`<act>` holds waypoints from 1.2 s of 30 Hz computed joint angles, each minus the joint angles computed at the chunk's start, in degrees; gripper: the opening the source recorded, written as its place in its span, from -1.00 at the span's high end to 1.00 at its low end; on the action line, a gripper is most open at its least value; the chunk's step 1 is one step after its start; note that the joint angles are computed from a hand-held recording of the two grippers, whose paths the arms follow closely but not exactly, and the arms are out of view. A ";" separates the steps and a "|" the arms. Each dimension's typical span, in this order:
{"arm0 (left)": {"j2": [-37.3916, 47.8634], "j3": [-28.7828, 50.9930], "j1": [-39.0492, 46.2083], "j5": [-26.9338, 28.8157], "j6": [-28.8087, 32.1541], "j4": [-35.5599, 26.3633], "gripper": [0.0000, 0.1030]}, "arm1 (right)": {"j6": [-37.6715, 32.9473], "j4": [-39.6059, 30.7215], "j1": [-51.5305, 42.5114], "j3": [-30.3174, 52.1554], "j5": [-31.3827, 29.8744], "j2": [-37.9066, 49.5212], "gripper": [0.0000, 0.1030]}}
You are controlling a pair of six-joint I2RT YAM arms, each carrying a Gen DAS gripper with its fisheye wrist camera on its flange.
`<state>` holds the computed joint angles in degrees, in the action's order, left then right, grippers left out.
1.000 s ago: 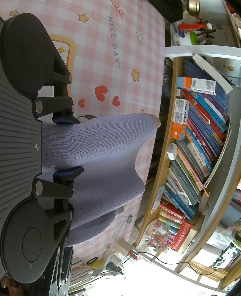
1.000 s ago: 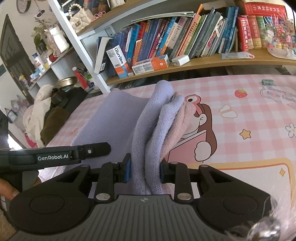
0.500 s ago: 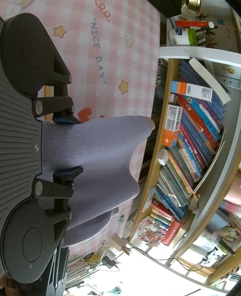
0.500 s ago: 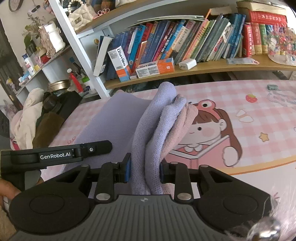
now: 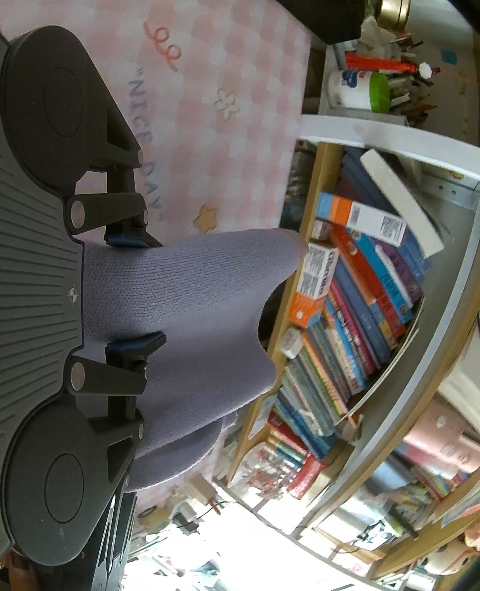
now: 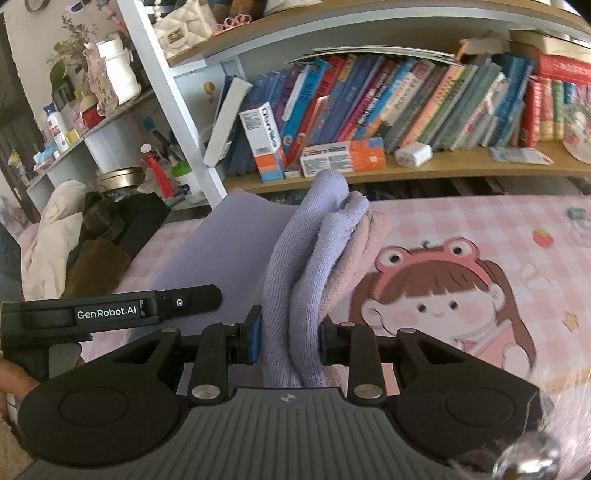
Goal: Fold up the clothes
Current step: 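Lift the edge and fold it over the sweater stack with both grippers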
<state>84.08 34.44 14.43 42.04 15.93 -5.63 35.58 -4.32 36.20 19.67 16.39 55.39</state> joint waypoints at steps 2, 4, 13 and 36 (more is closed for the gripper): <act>2.03 1.65 0.16 -0.21 -0.39 1.09 0.17 | -1.81 3.43 -1.84 1.42 -1.95 4.30 0.49; 3.96 3.20 0.06 -0.70 -1.05 2.47 0.17 | -3.64 6.66 -4.02 2.42 -4.23 7.86 0.49; 16.66 13.04 -1.19 -4.20 -3.63 8.66 0.17 | -8.74 22.38 -11.91 9.96 -13.05 29.22 0.49; 37.57 28.95 -1.23 -7.59 -6.03 11.51 0.03 | -10.47 29.90 -16.95 26.71 -18.47 58.52 0.20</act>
<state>121.64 63.38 13.20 34.45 9.91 5.88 25.10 25.58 19.25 46.38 -2.08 113.91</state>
